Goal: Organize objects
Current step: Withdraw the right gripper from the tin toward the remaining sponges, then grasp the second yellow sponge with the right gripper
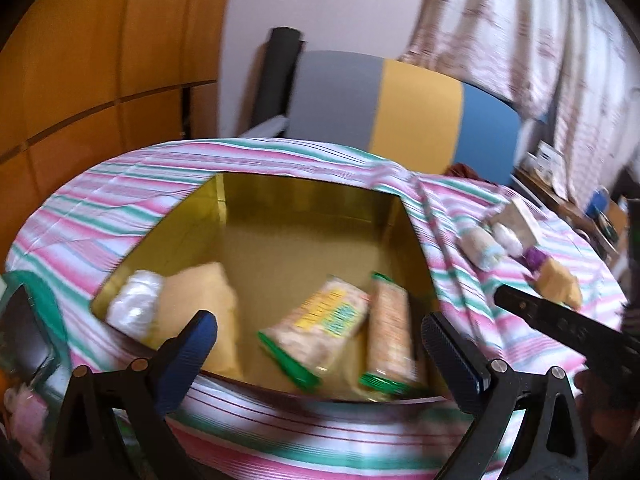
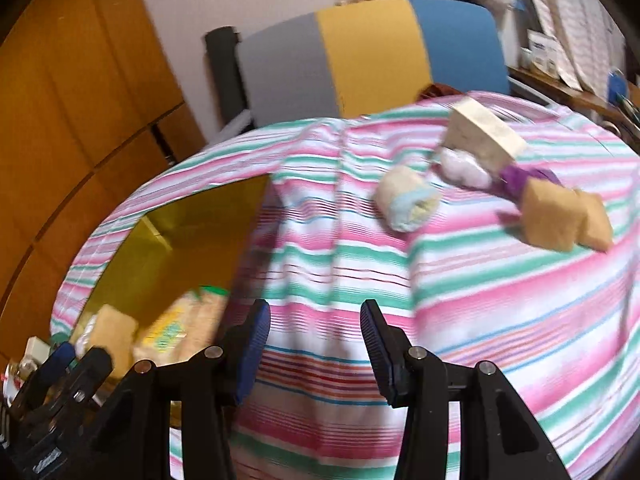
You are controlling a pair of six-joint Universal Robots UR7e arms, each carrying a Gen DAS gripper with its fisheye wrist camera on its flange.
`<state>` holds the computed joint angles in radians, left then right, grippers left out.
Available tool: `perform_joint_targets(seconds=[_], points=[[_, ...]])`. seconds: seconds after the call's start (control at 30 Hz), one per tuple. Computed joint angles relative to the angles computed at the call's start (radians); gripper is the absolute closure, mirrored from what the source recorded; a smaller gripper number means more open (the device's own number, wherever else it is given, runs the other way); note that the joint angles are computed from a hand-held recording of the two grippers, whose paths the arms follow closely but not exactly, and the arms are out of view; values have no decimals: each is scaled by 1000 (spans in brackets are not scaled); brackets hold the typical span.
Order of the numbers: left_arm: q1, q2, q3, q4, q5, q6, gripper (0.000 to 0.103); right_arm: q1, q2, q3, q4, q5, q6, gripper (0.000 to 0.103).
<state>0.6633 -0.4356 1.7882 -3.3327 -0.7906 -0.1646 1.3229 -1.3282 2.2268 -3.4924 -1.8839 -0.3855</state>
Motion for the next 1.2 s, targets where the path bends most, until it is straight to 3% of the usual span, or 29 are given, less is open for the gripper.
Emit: perform_joint_targets(seconds=[0.23,0.5,0.73,0.87,1.03,1.2], points=[[-30,25,-7,30,-80,55,0,-95,-57,24,16,1,46,56],[-54,42,-25,54,-104,86,0,-241,-135,60,-13,53,59,55],[-76,59,-56,44,-119,110,0,-342,-201,20,-29,82,135,53],[-87,69,-73,58,-137,114,0,-361,-192,-42,-72,63,98,43],[-99,78,-87,91,-149,107,0,-387,-165,-164,-15,90,59,42],[-110,88,-102,120,-151,103,0,-390,-112,-259,61,72,4,42]])
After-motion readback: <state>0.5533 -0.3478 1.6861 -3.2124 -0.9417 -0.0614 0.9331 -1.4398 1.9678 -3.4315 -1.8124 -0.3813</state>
